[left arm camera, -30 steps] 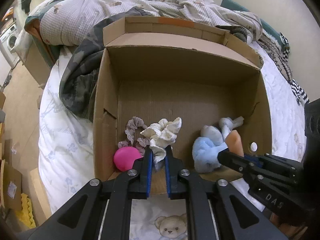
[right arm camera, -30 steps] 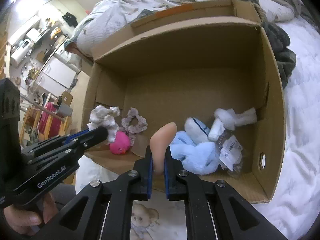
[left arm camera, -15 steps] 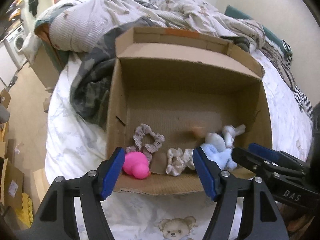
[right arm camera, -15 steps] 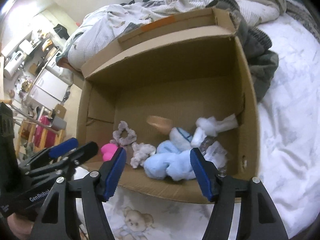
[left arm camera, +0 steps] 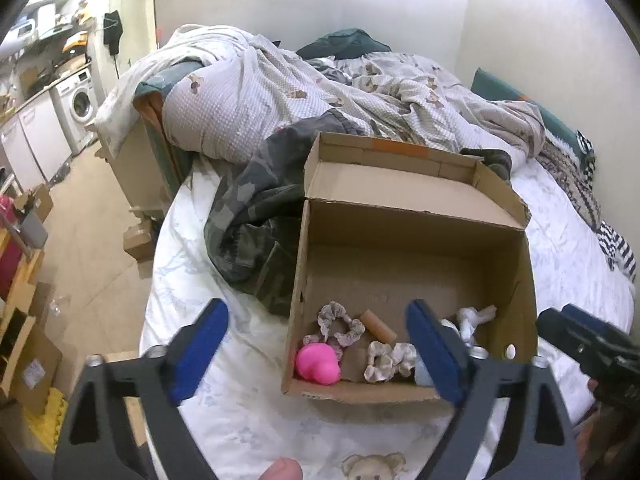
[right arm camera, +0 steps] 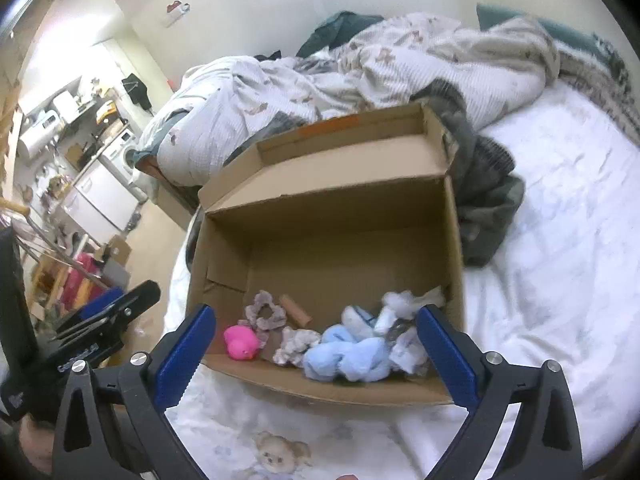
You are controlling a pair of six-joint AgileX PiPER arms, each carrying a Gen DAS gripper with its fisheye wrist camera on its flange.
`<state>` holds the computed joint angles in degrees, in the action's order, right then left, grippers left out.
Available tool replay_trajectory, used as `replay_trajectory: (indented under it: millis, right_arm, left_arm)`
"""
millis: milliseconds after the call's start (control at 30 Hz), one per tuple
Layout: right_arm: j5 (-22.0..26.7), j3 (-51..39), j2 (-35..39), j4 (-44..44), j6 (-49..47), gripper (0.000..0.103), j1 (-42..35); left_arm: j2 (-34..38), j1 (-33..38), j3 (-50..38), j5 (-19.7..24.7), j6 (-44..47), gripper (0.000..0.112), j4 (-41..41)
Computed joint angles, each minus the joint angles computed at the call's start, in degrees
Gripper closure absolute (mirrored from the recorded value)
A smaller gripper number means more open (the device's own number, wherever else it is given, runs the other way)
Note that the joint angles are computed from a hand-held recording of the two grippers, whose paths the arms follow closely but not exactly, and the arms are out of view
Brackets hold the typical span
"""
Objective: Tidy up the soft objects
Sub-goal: 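Withdraw both open tools and hold them above the filled box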
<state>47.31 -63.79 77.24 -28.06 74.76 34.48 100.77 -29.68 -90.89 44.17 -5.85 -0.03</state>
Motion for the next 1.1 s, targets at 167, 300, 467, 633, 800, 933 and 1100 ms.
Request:
replay_trajectory:
  millis: [167,300,467,633,800,933,1100]
  right_arm:
    - [5.5,-1.7,-2.0,-4.5,4.0,0.000,4.1]
    - [9.4,-0.8,-4.4,-9.2,9.5,0.000,9.3]
    - [9.5,3.0,-6.1,-14.1,15.6,0.000,14.0]
    - [8.4,5.8,-4.7,-15.1,19.6,0.000,14.8]
    - [8.7,4.1,-2.1,-14.5,16.4,0.000,14.4]
    - [7.9,3.9,-1.2,-14.3,15.9,0.000,14.4]
    - [9.4,3.0,0.0,-14.8,15.3,0.000,15.4]
  left_arm:
    - [-3.8,2.7,2.8,-0.7,6.0,0.010,-7.1]
    - [-6.2,3.4,5.2,-0.1,7.7,0.010,-8.6]
    - [-10.1,2.7,11.0,-2.8,7.0,0.010,-7.1]
    - [-11.0,1.0,15.1,-5.7,7.1,0.010,-6.9]
    - [-9.9,-1.3,15.3,-6.2,5.0,0.010,-2.9]
    - [-9.6,-1.1,15.1,-6.3,4.6,0.010,-3.0]
    - [-9.4,-1.2,14.8,-6.0,3.7,0.010,-2.1]
